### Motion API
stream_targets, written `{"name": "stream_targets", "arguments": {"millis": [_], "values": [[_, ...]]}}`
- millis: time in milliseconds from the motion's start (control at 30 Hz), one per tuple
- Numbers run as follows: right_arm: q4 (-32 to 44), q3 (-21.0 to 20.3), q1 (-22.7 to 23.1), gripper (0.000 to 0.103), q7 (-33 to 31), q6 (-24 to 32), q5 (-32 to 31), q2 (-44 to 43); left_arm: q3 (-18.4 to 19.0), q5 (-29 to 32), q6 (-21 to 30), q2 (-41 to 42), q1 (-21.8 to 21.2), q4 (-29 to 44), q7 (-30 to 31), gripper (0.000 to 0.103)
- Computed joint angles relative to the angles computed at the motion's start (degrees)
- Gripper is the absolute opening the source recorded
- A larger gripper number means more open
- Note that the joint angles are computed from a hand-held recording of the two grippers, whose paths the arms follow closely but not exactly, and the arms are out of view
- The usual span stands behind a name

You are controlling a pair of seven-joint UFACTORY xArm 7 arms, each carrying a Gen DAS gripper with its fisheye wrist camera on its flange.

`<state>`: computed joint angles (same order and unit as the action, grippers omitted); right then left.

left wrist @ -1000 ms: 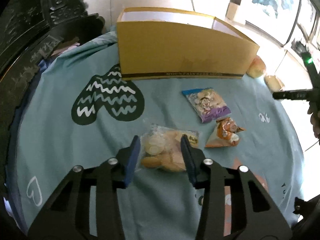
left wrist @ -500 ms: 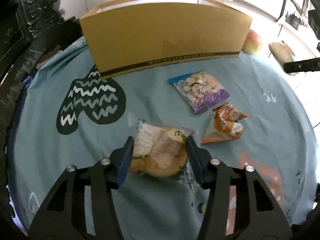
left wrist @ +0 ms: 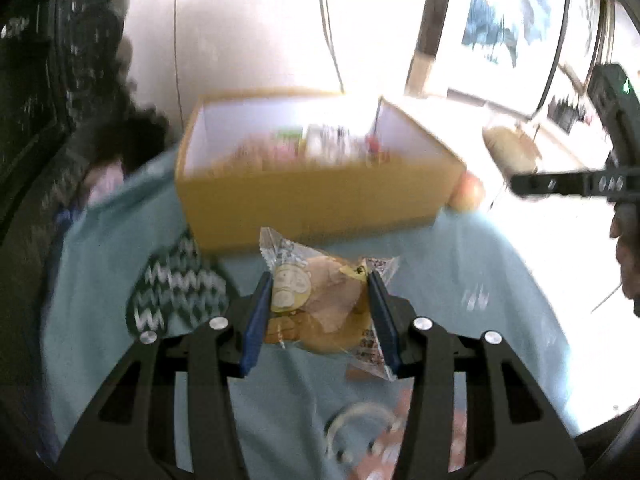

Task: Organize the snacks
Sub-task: 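Carry both bread packs over the yellow box and release them inside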

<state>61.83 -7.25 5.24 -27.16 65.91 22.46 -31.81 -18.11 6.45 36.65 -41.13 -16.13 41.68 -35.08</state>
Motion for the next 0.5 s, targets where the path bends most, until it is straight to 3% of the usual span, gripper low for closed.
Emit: {"name": "stream_targets", "arguments": {"millis": [200,367,433,467,500], "values": [[15.3,1.5,1.7,0.052,1.1,-1.3,2.0,10.0,-0.7,5.9,-2.2,11.2,6.7,15.5,0.5,0.048],[27.7,4.0,1.3,0.053,4.3,-2.7,2.0,19.6,-2.1,14.5,1.4,23.4,10.9,32.4,-1.5,0.050],[33.9,5.2,0.7,0.062,7.7,-1.8,1.5,25.1,-3.0,19.0,5.2,27.9,11.6,38.0,-4.3,0.073],[35.6,6.2,0.3,0.074,10.3,-2.0,-0.9,26.9,-3.2,20.1,8.7,30.8,11.7,41.2,-5.8,0.101],[36.1,6.8,-0.1,0.074,11.7,-2.3,-2.2,27.6,-2.7,21.0,10.5,31.7,11.4,42.0,-7.1,0.101]]}}
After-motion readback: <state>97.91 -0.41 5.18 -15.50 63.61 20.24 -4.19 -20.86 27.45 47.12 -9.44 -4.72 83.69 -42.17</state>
